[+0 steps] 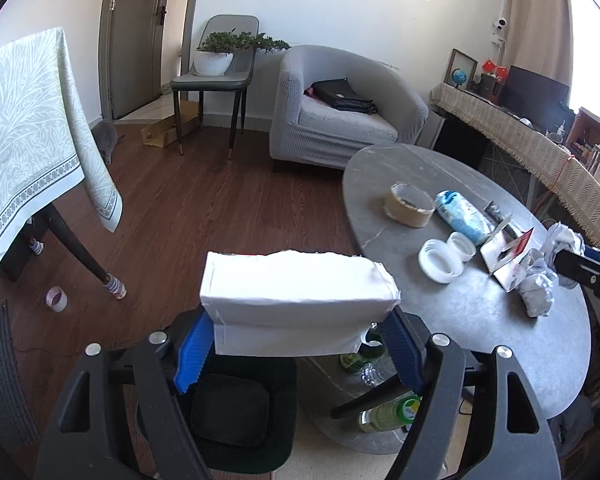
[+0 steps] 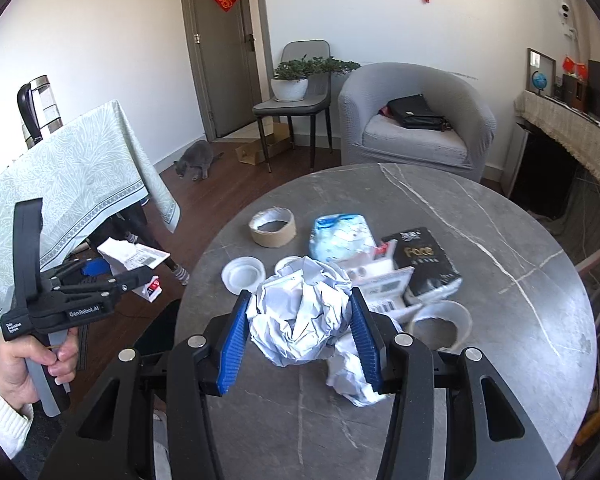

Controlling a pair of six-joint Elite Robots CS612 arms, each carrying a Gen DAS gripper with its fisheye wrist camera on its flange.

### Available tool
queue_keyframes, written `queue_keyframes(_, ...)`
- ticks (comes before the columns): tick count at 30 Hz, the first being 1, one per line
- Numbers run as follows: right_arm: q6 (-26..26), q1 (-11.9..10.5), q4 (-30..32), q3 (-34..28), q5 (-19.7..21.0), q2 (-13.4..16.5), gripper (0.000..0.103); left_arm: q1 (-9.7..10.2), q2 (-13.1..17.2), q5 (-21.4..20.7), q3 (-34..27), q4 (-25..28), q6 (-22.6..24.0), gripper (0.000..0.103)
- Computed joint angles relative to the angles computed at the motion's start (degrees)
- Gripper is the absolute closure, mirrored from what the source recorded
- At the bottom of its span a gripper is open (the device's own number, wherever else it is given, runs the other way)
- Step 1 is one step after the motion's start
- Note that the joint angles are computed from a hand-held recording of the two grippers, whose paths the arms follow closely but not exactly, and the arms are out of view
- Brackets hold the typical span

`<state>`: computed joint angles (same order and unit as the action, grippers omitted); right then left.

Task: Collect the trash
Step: 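Carry both items over the green bin while the left tool releases the box inside, then open the right tool over the green bin to drop the paper ball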

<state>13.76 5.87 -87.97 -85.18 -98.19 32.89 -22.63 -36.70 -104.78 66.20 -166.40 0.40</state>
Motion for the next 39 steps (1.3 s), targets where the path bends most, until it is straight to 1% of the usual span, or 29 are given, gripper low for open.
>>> queue_keyframes(2, -0.60, 0.48, -1.60, 2.08, 1.01, -0.85, 0.054, 0.65, 0.46, 0.23, -0.67, 2.44, 0.69, 0.025)
queue_keyframes(11, -3.44, 2.52, -6.29, 10.20, 4.37, -4.17, 0.054, 2.52, 1.69, 4.88, -2.02, 10.83, 4.68, 0.025)
queue_keyframes(15, -4.36, 3.21, -7.77, 13.34, 5.60, -5.42, 0.054, 2.80, 1.96, 6.11, -2.38, 16.11, 6.38, 0.025)
queue_keyframes(18, -5.24, 3.74, -8.60, 15.85, 6.28, -6.43, 0.054, 2.82, 2.11, 7.87, -2.57, 20.18, 8.25, 0.025)
queue_keyframes(20, -5.62, 4.03, -9.03, 17.19, 6.61, -6.93, 0.054, 3.05, 2.63, 8.07, -3.32, 22.87, 8.81, 0.025)
queue_keyframes(22, -5.73, 4.28, -9.40, 18.47, 7.08, -7.39, 0.054, 3.10, 3.15, 9.05, -3.92, 25.15, 9.68, 0.025)
queue_keyframes(26, -5.81, 4.57, -10.05, 21.13, 8.71, -8.32, 0.054, 3.35, 3.92, 10.42, -4.95, 28.29, 9.97, 0.022)
queue_keyframes(27, -5.93, 4.66, -10.16, 21.84, 9.01, -8.57, 0.054, 3.41, 3.96, 10.70, -4.96, 28.48, 10.25, 0.018)
queue_keyframes(29, -6.09, 4.82, -10.24, 23.18, 9.66, -9.09, 0.054, 3.56, 3.92, 11.31, -4.63, 27.88, 10.83, 0.015)
queue_keyframes(34, -5.90, 5.05, -9.68, 26.47, 11.35, -10.28, 0.054, 4.44, 3.89, 9.24, -4.72, 25.88, 10.12, 0.016)
queue_keyframes(36, -6.12, 5.32, -9.58, 28.21, 11.34, -10.92, 0.054, 4.81, 3.62, 7.93, -4.67, 25.02, 9.56, 0.016)
queue_keyframes(39, -6.46, 5.60, -9.03, 30.31, 11.51, -11.57, 0.054, 5.15, 3.13, 7.22, -4.31, 23.40, 9.07, 0.019)
